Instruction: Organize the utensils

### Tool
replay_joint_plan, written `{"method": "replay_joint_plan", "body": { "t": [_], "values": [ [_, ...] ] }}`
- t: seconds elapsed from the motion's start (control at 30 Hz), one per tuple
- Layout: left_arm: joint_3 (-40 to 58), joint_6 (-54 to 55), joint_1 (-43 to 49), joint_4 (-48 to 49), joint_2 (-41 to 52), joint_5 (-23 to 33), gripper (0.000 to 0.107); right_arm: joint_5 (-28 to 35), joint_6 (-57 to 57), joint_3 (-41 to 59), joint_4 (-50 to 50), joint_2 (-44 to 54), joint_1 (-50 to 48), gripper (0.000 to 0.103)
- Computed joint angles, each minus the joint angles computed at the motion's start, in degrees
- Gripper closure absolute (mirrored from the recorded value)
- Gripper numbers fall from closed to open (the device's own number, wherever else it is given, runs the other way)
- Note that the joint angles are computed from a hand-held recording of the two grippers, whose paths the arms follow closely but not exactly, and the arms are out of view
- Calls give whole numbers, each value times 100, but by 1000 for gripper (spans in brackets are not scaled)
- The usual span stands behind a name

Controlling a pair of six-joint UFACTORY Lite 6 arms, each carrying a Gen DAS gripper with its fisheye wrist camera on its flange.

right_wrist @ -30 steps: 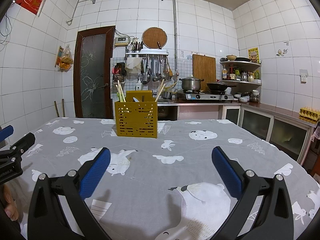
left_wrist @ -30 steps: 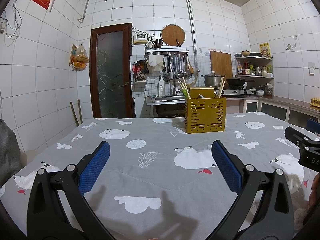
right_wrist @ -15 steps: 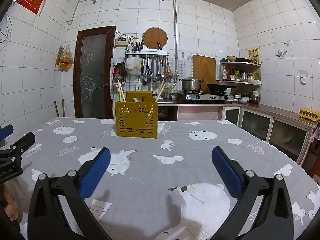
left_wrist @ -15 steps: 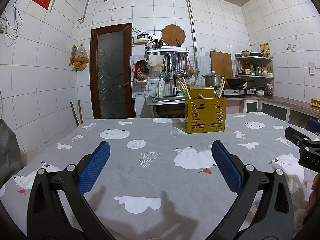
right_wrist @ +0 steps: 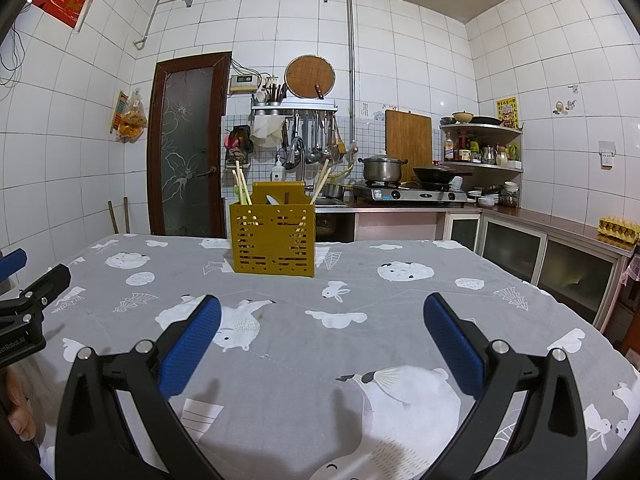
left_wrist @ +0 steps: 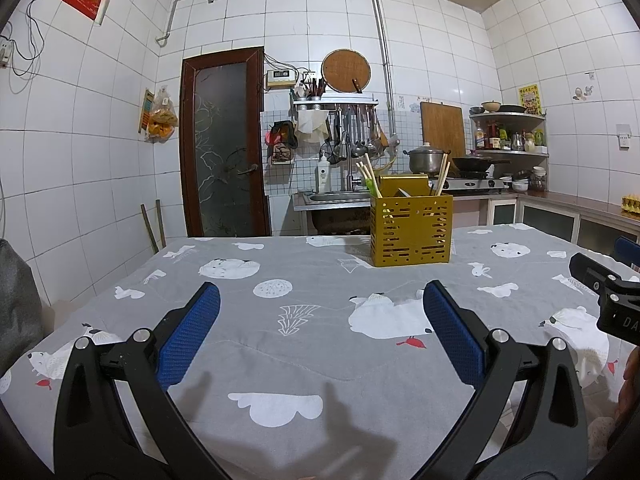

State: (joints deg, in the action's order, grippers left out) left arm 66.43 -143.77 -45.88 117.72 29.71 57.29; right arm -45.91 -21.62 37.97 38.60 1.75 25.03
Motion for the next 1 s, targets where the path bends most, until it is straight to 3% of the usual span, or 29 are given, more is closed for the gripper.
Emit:
{"method": "replay_joint_plan", "body": {
  "t": [1.0],
  "values": [
    [119, 47, -34, -34, 98, 27, 9, -17, 15, -9, -15, 10, -1, 4]
  ]
}}
